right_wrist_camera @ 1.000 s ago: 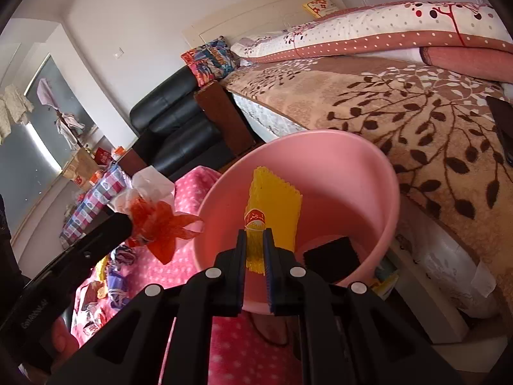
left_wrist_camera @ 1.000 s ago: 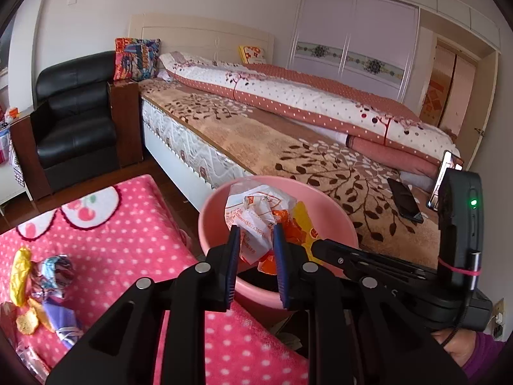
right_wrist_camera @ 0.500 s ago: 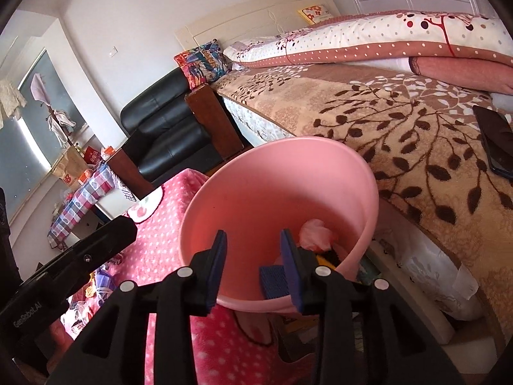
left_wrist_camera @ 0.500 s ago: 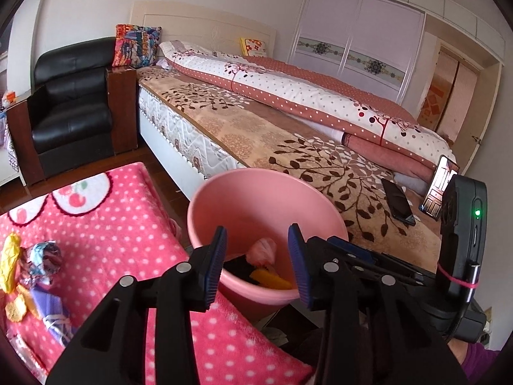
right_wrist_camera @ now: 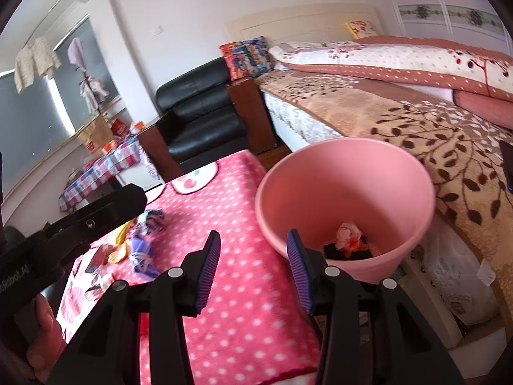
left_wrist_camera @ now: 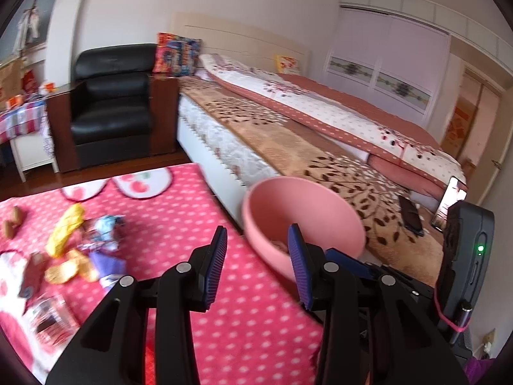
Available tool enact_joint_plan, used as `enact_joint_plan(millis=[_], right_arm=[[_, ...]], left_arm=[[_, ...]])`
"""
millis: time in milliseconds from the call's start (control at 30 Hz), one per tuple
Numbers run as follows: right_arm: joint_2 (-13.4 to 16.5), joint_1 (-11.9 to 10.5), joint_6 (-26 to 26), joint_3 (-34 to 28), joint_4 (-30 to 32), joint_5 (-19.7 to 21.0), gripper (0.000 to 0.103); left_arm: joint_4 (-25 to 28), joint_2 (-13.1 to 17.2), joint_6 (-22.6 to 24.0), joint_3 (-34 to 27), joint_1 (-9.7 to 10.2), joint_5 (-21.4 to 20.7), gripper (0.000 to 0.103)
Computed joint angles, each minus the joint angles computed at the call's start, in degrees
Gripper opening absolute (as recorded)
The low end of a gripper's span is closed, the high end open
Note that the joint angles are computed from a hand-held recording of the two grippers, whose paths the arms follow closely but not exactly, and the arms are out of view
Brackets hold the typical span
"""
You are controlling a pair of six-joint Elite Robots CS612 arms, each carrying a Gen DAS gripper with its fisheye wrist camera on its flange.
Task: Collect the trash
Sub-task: 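Withdraw both open tools from the bucket back over the table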
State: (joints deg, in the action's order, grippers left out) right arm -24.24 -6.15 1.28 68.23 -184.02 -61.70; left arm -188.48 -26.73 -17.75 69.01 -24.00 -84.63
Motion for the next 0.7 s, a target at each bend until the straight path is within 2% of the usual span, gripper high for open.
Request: enact_joint_plan(millis=[233,700], right_arm=[[-1.08,1.29,-2.91,2.29,-1.86,1.36,0.043],[-2.37,3.49,-9.61,4.42,5.56,5.33,0.043]], left_arm=[[-2.98,-2.49,-1.50,6.12,0.65,3.20,0.040],[-8.72,-6.85,-4.39,18.26,1.94,12.52,0.040]])
